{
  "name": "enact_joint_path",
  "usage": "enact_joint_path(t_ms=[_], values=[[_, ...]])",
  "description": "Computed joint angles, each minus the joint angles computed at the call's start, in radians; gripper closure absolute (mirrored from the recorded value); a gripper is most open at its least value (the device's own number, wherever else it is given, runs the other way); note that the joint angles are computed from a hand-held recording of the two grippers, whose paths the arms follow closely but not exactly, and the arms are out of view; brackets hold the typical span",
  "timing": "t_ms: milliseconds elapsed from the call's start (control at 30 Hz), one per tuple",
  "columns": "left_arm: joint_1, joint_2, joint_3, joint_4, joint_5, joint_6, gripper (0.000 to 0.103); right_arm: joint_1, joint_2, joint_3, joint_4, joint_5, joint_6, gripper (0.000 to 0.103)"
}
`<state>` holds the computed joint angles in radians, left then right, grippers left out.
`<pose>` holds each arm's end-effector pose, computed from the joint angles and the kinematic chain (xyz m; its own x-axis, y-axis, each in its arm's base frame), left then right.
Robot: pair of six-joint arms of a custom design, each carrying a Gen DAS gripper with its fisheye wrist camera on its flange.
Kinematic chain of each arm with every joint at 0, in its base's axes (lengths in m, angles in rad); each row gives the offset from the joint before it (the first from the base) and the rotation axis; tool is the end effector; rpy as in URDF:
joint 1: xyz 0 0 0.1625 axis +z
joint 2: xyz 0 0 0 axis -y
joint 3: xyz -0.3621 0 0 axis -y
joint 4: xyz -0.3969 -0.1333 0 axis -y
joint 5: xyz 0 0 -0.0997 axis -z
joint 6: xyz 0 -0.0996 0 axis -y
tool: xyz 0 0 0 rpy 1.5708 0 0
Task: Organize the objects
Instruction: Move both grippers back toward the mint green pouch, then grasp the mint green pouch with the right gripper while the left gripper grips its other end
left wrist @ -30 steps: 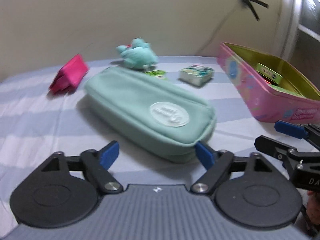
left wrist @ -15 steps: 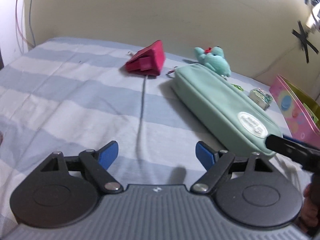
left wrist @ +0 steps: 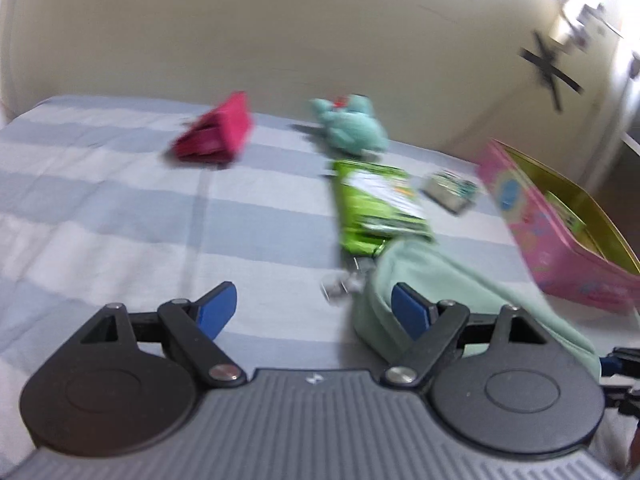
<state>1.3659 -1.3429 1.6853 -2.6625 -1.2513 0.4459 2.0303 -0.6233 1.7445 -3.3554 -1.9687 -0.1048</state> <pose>0.0405 -0.6142 0.3807 -0.8137 0.2945 -0.5012 0.5541 0.6538 -0.5154 0.3517 -0.4972 0.0055 -0.8904 -0.2678 0.3680 -0.4450 0.6819 -0.5805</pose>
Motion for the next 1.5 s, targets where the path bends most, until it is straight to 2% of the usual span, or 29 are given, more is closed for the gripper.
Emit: enact_joint_path(t_ms=[33, 67, 100, 133, 167, 200, 233, 333, 400, 533, 633, 767, 1000, 1200, 1367, 1500], values=[[-0.007, 0.001, 0.008, 0.005, -0.007, 0.007, 0.017, 0.011, -0.02, 0.034, -0.037, -0.068, 0.006, 0.048], [-0.015, 0.002, 0.017, 0.013, -0.012, 0.012, 0.017, 0.02, -0.027, 0.06, -0.097, -0.131, 0.02, 0.032], [-0.024, 0.005, 0.024, 0.019, -0.013, 0.013, 0.017, 0.035, -0.018, 0.069, -0.182, -0.233, 0.044, 0.021], [-0.033, 0.009, 0.03, 0.025, -0.015, 0.014, 0.017, 0.044, -0.003, 0.071, -0.264, -0.324, 0.06, 0.021], [-0.04, 0.012, 0.032, 0.035, -0.02, 0.015, 0.017, 0.046, 0.001, 0.081, -0.331, -0.372, 0.078, 0.021], [-0.048, 0.014, 0.037, 0.044, -0.021, 0.017, 0.017, 0.042, -0.009, 0.106, -0.386, -0.379, 0.111, 0.021], [-0.058, 0.016, 0.044, 0.048, -0.014, 0.023, 0.017, 0.037, -0.018, 0.134, -0.43, -0.353, 0.132, 0.021], [-0.082, 0.02, 0.069, 0.006, 0.033, 0.052, 0.017, 0.044, -0.011, 0.164, -0.469, -0.298, 0.097, 0.015], [-0.088, 0.033, 0.066, -0.027, 0.067, 0.07, 0.017, 0.062, 0.015, 0.144, -0.439, -0.298, 0.047, 0.011], [-0.107, 0.07, 0.041, -0.063, 0.165, 0.098, 0.017, 0.069, 0.036, 0.115, -0.336, -0.225, 0.011, 0.004], [-0.113, 0.078, 0.035, -0.074, 0.196, 0.113, 0.016, 0.086, 0.081, 0.054, -0.285, -0.232, -0.037, 0.0], [-0.116, 0.077, 0.038, -0.072, 0.209, 0.113, 0.016, 0.103, 0.125, 0.0, -0.244, -0.254, -0.079, 0.0], [-0.114, 0.079, 0.037, -0.073, 0.205, 0.111, 0.015, 0.099, 0.156, -0.05, -0.198, -0.253, -0.089, 0.0], [-0.112, 0.08, 0.037, -0.074, 0.204, 0.108, 0.014, 0.12, 0.206, -0.114, -0.156, -0.31, -0.16, 0.002], [-0.109, 0.081, 0.033, -0.069, 0.2, 0.109, 0.013, 0.113, 0.194, -0.103, -0.174, -0.306, -0.142, 0.013], [-0.11, 0.083, 0.034, -0.073, 0.198, 0.113, 0.013, 0.116, 0.182, -0.09, -0.218, -0.354, -0.137, 0.012]])
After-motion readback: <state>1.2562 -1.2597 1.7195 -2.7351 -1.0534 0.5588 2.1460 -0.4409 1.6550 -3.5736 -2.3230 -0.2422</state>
